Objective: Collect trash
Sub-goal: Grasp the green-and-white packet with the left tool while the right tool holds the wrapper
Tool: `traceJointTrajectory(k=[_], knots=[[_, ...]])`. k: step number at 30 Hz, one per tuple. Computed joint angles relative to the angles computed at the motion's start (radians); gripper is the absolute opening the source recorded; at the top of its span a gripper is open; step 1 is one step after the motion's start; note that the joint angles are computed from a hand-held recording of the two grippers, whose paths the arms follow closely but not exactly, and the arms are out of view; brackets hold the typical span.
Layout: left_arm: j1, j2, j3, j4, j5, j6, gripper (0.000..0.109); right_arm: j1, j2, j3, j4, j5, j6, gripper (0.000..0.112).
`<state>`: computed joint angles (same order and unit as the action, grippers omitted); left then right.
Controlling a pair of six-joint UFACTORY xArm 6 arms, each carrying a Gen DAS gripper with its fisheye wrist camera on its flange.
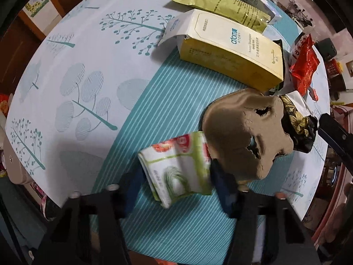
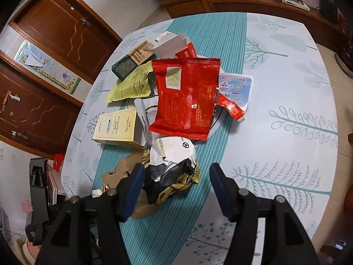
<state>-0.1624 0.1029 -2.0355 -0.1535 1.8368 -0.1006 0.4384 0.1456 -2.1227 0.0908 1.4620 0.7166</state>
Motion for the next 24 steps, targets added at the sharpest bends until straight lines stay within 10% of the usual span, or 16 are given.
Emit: traceJointTrajectory(k=[9, 24], knots=[[0.041, -0.005, -0.012, -0.072, 0.008, 0.029, 0.023, -0.017, 0.006, 0.065, 0.079, -0.05, 0.013, 0.064], [0.156, 0.023, -0.121, -0.147, 0.083, 0.112, 0.02, 0.048, -0.027, 0.067, -0.01, -0.105, 0.095, 0.05]])
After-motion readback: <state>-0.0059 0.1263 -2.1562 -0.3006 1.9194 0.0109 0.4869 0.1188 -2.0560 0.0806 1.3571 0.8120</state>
